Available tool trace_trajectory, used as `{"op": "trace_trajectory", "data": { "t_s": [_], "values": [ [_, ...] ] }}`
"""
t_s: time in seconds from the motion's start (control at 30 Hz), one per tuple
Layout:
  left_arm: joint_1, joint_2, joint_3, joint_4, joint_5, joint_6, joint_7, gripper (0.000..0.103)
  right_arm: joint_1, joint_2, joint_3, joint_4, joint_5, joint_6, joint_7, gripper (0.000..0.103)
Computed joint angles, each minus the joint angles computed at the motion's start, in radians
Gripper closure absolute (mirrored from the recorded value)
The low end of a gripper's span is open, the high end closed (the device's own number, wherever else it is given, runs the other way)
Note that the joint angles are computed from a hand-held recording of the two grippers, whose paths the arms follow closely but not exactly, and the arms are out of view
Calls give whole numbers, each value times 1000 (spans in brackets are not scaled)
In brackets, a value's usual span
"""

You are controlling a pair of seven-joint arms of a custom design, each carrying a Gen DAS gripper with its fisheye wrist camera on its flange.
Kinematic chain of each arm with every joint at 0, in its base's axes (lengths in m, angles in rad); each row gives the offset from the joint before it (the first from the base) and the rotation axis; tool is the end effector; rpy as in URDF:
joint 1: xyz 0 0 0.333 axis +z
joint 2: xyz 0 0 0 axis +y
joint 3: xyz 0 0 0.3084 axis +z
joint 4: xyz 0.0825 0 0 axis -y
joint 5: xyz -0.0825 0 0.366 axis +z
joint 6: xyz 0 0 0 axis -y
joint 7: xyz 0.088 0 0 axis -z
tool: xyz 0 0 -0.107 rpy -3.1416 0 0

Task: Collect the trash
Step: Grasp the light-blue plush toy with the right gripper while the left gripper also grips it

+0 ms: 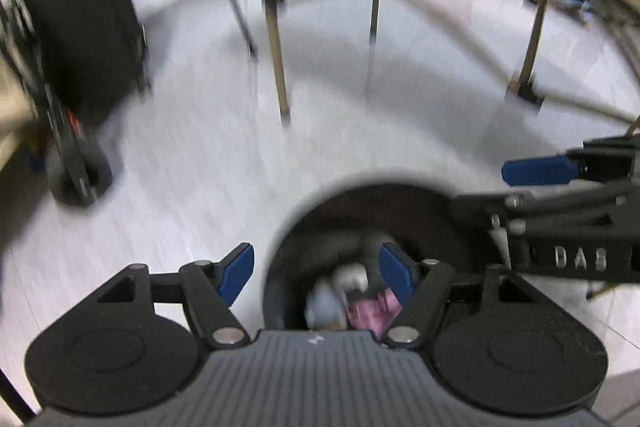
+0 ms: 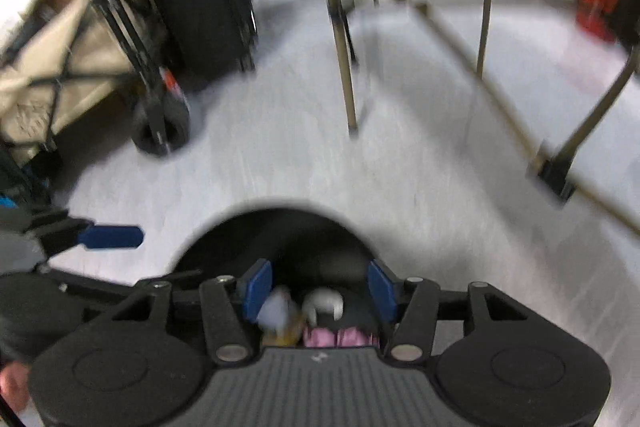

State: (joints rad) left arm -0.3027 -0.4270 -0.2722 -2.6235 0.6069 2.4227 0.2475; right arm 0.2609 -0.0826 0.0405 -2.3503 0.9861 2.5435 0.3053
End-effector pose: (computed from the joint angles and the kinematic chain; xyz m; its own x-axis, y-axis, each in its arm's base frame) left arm 0.3405 -0.2168 0.4106 0.3492 -0.9335 -0.0811 -0.8010 -0.2525 -0.5429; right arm 0.4811 0.1388 0.3922 0.7507 -0.6294 -0.2006 -0.6002 -0.5229 -0.6053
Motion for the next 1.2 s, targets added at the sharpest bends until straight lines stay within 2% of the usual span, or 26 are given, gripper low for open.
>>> {"op": "trace_trajectory", "data": {
  "t_s": [0.1, 0.17, 0.23, 0.37, 0.47, 0.6, 0.7, 0.8, 0.83, 0.9, 0.93, 1.0, 1.1, 1.13, 1.2],
  "values": [
    [41, -77, -62, 33, 149, -27, -78, 30, -4, -81, -43, -17, 208, -30, -186, 51],
    [68, -115, -97, 63, 243, -31, -151, 26, -17, -127, -75, -13, 311, -79, -256, 52],
    [99, -120, -135, 110, 345, -30, -236, 22, -32, -170, -101, -5, 413, -93, -320, 52],
    [121, -22, -172, 243, 497, -25, -332, 21, -77, -201, -152, 41, 613, -94, -418, 51],
    [122, 113, -176, 370, 603, -1, -397, 21, -119, -156, -158, 108, 712, -18, -481, 49],
    [100, 293, -174, 548, 745, -28, -456, 21, -174, -34, -151, 238, 690, 107, -360, 48],
    [65, 424, -152, 683, 818, -40, -481, 21, -213, 62, -145, 338, 622, 163, -241, 48],
    [16, 526, -127, 797, 832, -68, -452, 23, -240, 159, -126, 444, 552, 241, -151, 48],
    [-2, 565, -118, 844, 843, -73, -436, 26, -251, 185, -121, 470, 517, 256, -112, 48],
    [-28, 635, -96, 928, 863, -38, -395, 32, -274, 251, -113, 535, 439, 276, -4, 48],
    [-41, 671, -87, 973, 853, -23, -350, 36, -286, 287, -111, 568, 383, 267, 76, 48],
    [-64, 784, -77, 1114, 786, -7, -186, 45, -320, 332, -106, 610, 324, 212, 194, 48],
    [-94, 946, -70, 1324, 656, -34, 7, 45, -361, 385, -80, 670, 297, 182, 262, 49],
    [-107, 990, -63, 1383, 628, -46, 45, 45, -391, 400, -50, 689, 285, 177, 279, 49],
    [-112, 1048, -57, 1459, 571, -29, 100, 45, -392, 407, -46, 689, 302, 183, 270, 49]
  ]
}}
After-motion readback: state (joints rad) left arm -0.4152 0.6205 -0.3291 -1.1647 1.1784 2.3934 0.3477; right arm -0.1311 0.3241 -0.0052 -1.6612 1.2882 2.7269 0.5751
